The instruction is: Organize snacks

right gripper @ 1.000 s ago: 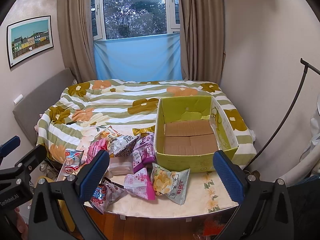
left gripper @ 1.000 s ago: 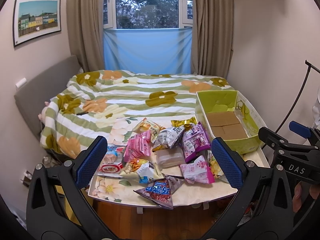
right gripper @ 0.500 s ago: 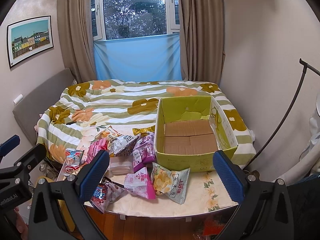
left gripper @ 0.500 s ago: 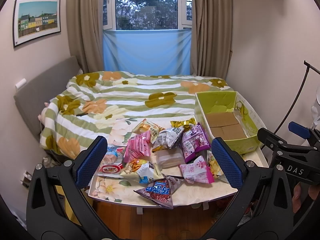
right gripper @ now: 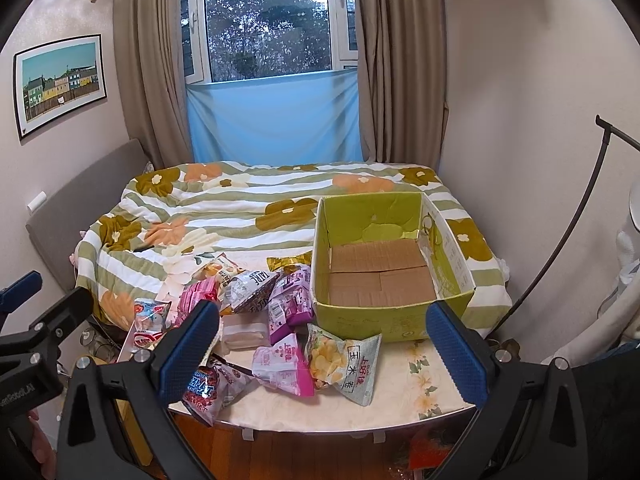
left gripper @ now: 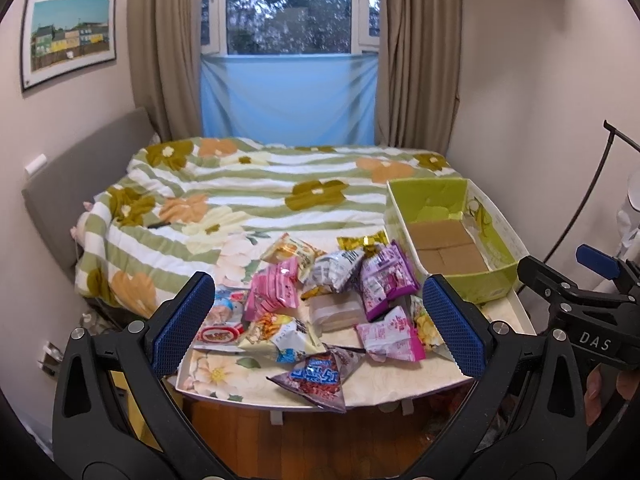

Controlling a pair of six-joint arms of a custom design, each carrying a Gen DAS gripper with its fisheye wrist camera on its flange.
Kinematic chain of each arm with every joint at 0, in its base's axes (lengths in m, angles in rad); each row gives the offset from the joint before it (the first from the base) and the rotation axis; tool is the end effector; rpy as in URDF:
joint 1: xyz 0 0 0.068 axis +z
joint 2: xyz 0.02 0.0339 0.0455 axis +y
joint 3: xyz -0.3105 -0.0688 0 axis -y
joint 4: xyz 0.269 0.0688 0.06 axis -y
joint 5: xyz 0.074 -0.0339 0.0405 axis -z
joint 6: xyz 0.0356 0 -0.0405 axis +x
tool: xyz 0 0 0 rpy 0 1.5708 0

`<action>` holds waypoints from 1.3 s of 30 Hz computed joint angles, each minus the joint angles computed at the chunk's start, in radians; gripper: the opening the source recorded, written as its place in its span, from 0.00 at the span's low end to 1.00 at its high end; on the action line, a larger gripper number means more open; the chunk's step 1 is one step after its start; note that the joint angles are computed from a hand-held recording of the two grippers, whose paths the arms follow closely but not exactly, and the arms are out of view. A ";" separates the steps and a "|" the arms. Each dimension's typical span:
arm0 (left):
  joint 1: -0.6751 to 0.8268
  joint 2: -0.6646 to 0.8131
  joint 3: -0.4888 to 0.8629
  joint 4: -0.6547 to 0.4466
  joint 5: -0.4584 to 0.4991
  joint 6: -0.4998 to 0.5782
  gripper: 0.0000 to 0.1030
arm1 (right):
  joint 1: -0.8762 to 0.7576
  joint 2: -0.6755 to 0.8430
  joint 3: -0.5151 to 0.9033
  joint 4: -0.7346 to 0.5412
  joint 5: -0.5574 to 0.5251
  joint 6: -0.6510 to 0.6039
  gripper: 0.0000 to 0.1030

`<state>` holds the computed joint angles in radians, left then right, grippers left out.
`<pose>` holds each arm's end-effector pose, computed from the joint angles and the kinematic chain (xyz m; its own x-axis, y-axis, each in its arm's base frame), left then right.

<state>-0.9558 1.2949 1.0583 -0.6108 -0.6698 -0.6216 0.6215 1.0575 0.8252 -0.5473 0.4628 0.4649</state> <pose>0.1787 -0.2147 0.3311 -0.5864 0.0389 -0.8091 0.0759 0.9971 -0.0072 0.1868 0.1142 0.3060 -0.6287 0.0432 -0.7764 0.0213 0.9990 0.0383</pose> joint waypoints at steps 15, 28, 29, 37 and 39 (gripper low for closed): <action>0.100 0.216 -0.072 0.214 0.377 0.051 1.00 | -0.327 -0.032 -0.200 0.082 -0.320 -0.087 1.00; 0.136 0.669 0.165 0.253 0.413 -0.102 1.00 | -0.712 0.439 -0.242 0.400 -0.787 -0.453 1.00; 0.139 0.698 0.187 0.247 0.413 -0.109 1.00 | -0.714 0.477 -0.234 0.411 -0.802 -0.472 1.00; 0.176 0.873 0.307 0.215 0.458 -0.166 0.97 | -0.713 0.722 -0.139 0.456 -0.895 -0.586 1.00; 0.186 0.890 0.307 0.221 0.473 -0.187 0.94 | -0.712 0.763 -0.111 0.448 -0.909 -0.602 1.00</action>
<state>-0.7698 2.1852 1.3649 -0.3903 -0.1965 -0.8086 -0.0909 1.8204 0.7144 -0.0988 -0.4466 -0.1374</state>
